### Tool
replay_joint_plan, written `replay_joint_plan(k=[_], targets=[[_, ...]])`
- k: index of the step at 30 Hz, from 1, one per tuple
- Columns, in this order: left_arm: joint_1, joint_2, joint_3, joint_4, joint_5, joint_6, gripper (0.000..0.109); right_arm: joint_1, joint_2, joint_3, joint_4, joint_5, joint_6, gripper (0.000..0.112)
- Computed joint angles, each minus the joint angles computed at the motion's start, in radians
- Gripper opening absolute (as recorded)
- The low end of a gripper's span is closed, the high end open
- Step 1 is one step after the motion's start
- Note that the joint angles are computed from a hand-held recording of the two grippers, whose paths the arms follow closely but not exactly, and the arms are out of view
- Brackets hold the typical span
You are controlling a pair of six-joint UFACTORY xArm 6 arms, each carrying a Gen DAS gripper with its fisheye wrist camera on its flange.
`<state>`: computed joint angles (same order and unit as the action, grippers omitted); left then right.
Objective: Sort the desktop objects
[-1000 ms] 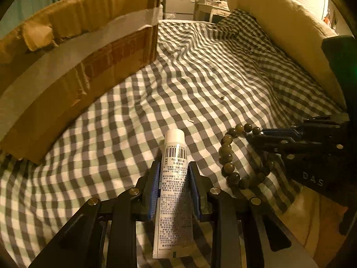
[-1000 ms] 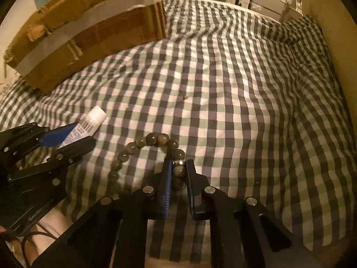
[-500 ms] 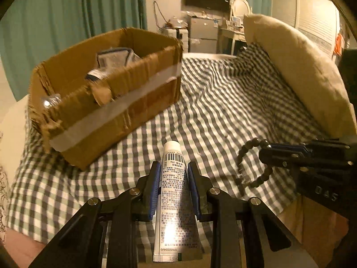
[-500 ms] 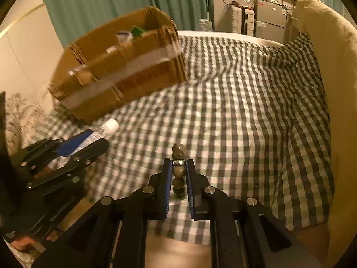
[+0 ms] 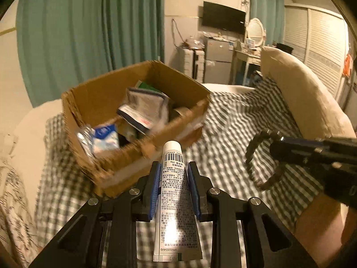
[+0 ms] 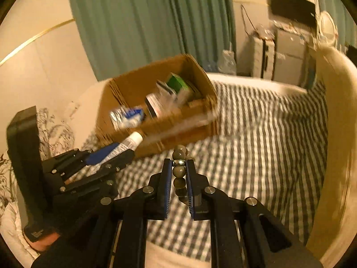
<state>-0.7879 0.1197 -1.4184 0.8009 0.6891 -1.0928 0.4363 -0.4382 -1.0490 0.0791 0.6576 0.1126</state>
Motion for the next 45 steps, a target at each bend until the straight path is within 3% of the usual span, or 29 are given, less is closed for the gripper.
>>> replay_joint_plan(k=[11,16,21,25,26,27,28,29,31,37,40,45], targets=[[0.121,0.051,-0.137,0.030,-0.017,0.048,0.026,0.028,0.297,-0.348,0.024,-0.073,-0.095,0.012],[0.191,0.124,-0.229,0.018,-0.059,0.064,0.026,0.024,0.467,-0.527,0.036,-0.056,-0.112,0.012],[0.252,0.195,-0.260,-0.039,-0.123,0.066,0.026,0.015,0.607,-0.645,0.035,-0.026,-0.110,0.012],[0.285,0.245,-0.271,-0.156,-0.159,0.131,0.026,0.007,0.657,-0.666,0.022,-0.027,-0.100,0.012],[0.288,0.246,-0.269,-0.163,-0.160,0.132,0.027,0.008,0.668,-0.670,0.003,-0.032,-0.087,0.014],[0.292,0.247,-0.266,-0.162,-0.162,0.126,0.029,0.008,0.674,-0.671,-0.024,-0.041,-0.063,0.036],[0.292,0.242,-0.259,-0.163,-0.159,0.123,0.045,0.006,0.681,-0.672,-0.064,-0.054,-0.021,0.056],[0.294,0.232,-0.246,-0.160,-0.160,0.115,0.073,0.003,0.677,-0.660,-0.106,-0.077,0.029,0.080],[0.295,0.189,-0.193,-0.052,-0.170,-0.011,0.092,-0.005,0.654,-0.621,-0.117,-0.138,0.070,0.080],[0.274,0.085,-0.065,0.108,-0.180,-0.230,0.096,-0.014,0.512,-0.478,-0.309,-0.179,0.188,0.081],[0.232,0.042,-0.028,0.186,-0.114,-0.355,0.103,-0.022,0.393,-0.335,-0.421,-0.215,0.259,0.103],[0.167,0.014,-0.006,0.216,-0.036,-0.462,0.103,-0.025,0.240,-0.135,-0.661,-0.215,0.438,0.103]])
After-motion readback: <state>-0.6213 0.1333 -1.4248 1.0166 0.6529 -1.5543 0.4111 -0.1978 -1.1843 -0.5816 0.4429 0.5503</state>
